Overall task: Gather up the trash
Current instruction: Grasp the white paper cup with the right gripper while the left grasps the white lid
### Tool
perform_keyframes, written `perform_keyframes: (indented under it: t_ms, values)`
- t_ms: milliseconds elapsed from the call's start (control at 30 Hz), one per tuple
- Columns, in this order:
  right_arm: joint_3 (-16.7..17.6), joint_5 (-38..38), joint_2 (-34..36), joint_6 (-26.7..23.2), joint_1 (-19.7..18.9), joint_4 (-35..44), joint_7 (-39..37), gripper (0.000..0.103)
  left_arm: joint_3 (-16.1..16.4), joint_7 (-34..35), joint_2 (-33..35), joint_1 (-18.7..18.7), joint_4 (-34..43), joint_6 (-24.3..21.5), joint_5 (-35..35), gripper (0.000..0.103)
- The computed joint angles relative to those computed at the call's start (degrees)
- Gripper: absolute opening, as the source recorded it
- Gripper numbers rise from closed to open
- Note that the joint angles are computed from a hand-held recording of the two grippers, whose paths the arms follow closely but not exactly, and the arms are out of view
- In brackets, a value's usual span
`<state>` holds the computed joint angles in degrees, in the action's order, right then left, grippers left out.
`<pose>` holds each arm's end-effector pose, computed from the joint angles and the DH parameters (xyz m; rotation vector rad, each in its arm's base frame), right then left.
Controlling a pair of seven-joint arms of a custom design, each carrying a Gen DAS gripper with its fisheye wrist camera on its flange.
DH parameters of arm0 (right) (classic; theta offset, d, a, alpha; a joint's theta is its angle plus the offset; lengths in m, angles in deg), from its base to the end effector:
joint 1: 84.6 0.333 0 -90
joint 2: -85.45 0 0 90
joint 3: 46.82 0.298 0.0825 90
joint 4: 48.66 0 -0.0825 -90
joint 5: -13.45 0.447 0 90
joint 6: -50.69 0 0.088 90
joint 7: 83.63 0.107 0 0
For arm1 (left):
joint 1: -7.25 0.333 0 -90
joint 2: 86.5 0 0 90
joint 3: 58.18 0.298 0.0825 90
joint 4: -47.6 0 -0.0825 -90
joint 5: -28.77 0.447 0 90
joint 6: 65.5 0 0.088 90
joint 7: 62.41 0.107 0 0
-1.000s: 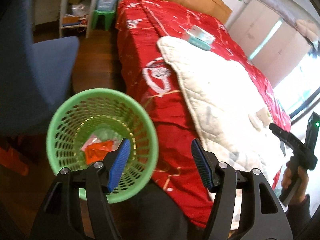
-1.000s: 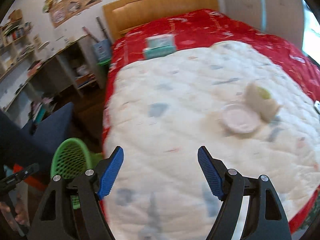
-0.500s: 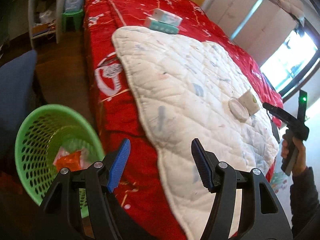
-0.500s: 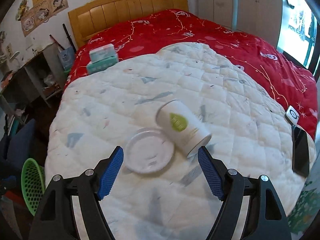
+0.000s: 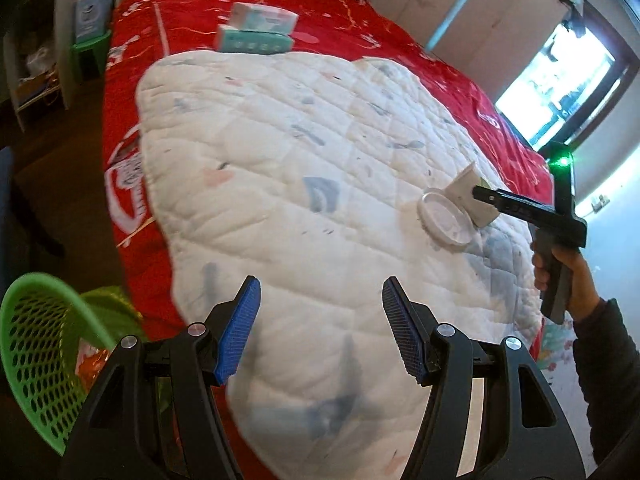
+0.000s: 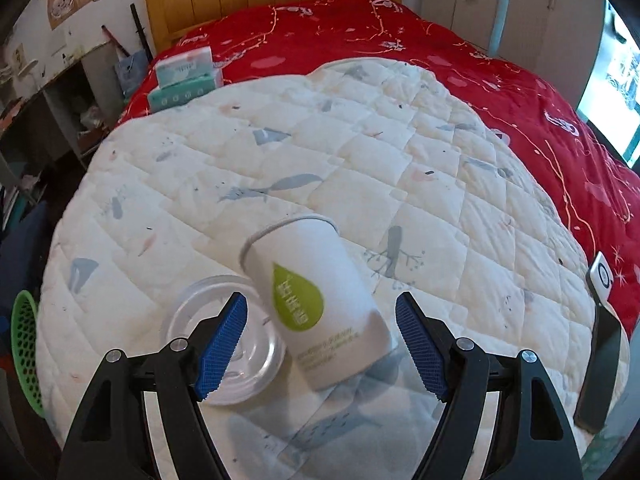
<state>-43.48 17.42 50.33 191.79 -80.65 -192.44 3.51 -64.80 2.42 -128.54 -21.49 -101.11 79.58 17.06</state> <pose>0.4738 0.0616 0.5158 -2.0085 1.7541 -0.5045 0.3670 -0.2600 0.5291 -1.9905 2.0884 -1.0031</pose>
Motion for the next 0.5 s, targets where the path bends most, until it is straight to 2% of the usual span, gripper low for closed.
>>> perform_keyframes:
  t_ms: [67,133,233,433,500]
  values:
    - [-0.3,0.1,1.1,-0.2,0.2,0.6,-0.6,0.073,0.2,1.0,3.3,-0.7,2.2,0.9,-0.4,0.063]
    - [-0.9,0.7,2.1,-0.3,0.6,1.0,-1.7,0.067,0.0,2.0,6.3,-0.9,4.4,1.4,-0.7,0.063]
    - [-1.2,1.4,2.2,-0.1,0.8,1.0,-2.4,0.066,0.0,4.2,10.8,-1.7,7.8,2.3,-2.2,0.063]
    - [-1.7,2.9,-0.5,1.1,0.6,-0.8,-2.7,0.065,-0.6,9.9,19.9,-2.6,15.0,4.0,-7.2,0.063]
    - [-2.1,3.8,-2.2,1.4,0.6,-1.7,-2.9,0.065,-1.8,11.1,22.7,-2.0,17.5,4.2,-7.8,0.063]
